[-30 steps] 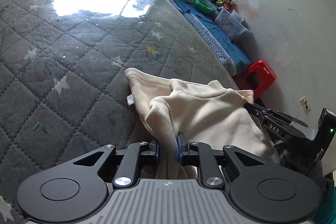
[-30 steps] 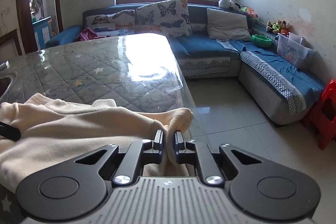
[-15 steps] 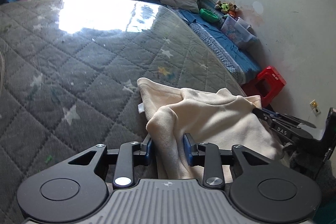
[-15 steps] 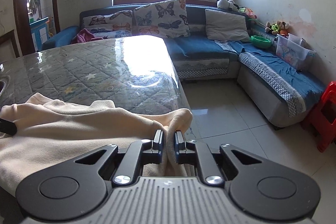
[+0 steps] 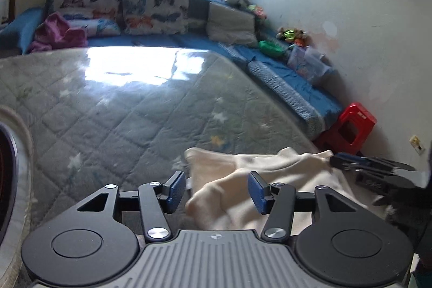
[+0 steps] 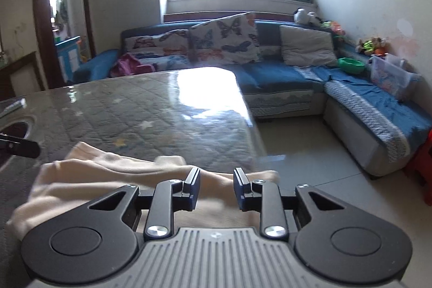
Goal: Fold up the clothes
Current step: 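Open both grippers and press the folded sweatshirt flat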
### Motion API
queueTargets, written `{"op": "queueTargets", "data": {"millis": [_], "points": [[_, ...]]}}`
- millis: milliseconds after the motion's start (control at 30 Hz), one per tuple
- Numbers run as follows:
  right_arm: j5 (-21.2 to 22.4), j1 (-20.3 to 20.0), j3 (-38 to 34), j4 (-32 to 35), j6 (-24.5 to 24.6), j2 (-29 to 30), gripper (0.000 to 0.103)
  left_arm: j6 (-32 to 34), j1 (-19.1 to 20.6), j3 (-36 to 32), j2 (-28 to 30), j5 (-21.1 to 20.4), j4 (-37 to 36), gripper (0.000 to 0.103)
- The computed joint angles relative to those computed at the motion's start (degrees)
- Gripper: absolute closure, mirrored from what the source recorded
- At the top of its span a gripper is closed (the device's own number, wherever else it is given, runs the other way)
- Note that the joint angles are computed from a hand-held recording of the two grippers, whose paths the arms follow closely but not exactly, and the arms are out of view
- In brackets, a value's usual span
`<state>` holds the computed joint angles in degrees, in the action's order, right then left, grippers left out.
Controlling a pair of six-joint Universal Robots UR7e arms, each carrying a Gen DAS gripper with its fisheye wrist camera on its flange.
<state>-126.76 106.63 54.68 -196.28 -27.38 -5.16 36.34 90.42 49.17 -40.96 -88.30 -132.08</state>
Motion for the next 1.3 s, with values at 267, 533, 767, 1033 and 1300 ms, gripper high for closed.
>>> {"op": "queueTargets", "data": {"millis": [267, 533, 767, 1033, 1300], "points": [[1.16, -0.55, -11.21, 9.87, -0.12, 5.8, 0.077, 3.79, -0.98, 2.18, 0.14, -1.76, 3.24, 0.063], [2.73, -0.6, -6.21, 5.9, -0.23, 3.34, 0.07, 2.29, -1.48, -1.87, 3.38, -1.55, 7.41, 0.064], [3.26, 0.24, 4.52, 0.09, -0.07, -1.21, 0.062, 0.43, -1.66, -7.0, 7.3, 1.63, 8.11, 0.067], [2.07, 1.62, 10.55, -7.23, -4.25, -1.75, 0.058, 1.16, -1.82, -5.34, 6.83, 1.91, 5.71, 0.068], [1.28, 1.87, 15.01, -12.78, -2.47, -2.14, 0.058, 1.65, -2.0, -3.43, 6.24, 2.83, 3.12, 0.067]]}}
